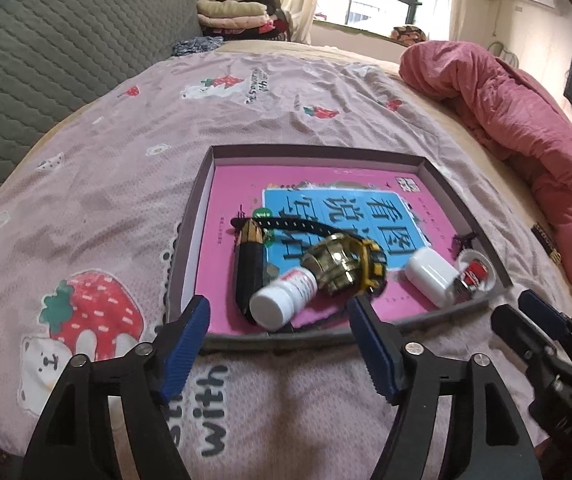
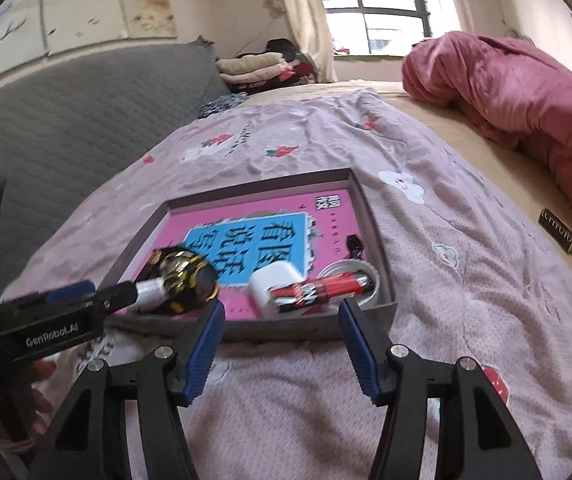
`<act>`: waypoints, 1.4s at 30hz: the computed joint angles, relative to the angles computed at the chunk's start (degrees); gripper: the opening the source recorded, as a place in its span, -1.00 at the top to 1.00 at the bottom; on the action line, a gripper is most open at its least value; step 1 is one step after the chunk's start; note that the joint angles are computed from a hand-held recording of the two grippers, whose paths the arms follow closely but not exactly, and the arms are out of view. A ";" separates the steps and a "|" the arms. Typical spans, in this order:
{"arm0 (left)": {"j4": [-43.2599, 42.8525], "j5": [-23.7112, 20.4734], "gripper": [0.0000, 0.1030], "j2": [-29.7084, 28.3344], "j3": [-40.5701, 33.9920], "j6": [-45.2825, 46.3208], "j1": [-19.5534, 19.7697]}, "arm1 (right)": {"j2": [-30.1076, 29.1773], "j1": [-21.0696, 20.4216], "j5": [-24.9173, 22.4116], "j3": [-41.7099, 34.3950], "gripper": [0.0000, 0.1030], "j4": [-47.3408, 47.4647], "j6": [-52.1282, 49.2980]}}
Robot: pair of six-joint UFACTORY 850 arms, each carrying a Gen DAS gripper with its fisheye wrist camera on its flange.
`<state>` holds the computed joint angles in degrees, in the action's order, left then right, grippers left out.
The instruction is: Organize rigid objects
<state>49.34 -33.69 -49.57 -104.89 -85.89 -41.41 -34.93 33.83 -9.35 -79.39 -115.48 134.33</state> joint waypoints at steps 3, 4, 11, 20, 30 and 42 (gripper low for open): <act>0.49 0.48 -0.47 1.34 2.05 -1.14 -0.52 | 1.09 0.98 -0.99 1.44 -0.15 4.65 -4.97; 0.77 0.60 -0.47 1.71 2.57 -1.58 -0.67 | 1.34 1.21 -1.25 1.79 -0.15 6.46 -6.87; 5.67 2.07 -0.48 5.45 8.26 -9.56 -2.27 | 3.59 2.63 -2.42 4.58 -0.16 11.24 -12.63; 6.19 0.78 -0.49 7.26 10.26 -10.87 -3.99 | 5.47 4.34 -5.03 6.64 -0.16 15.24 -17.46; 5.06 -1.33 -0.49 8.13 11.49 -10.73 -5.28 | 5.86 5.09 -6.88 7.29 -0.16 20.48 -23.92; 3.70 -3.79 -0.49 8.79 12.85 -11.33 -5.65 | 7.32 5.41 -5.82 9.21 -0.17 22.99 -24.24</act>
<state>53.03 -37.48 -40.78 -92.04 -97.23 -47.07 -27.61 39.23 -15.16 -70.18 -92.49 110.09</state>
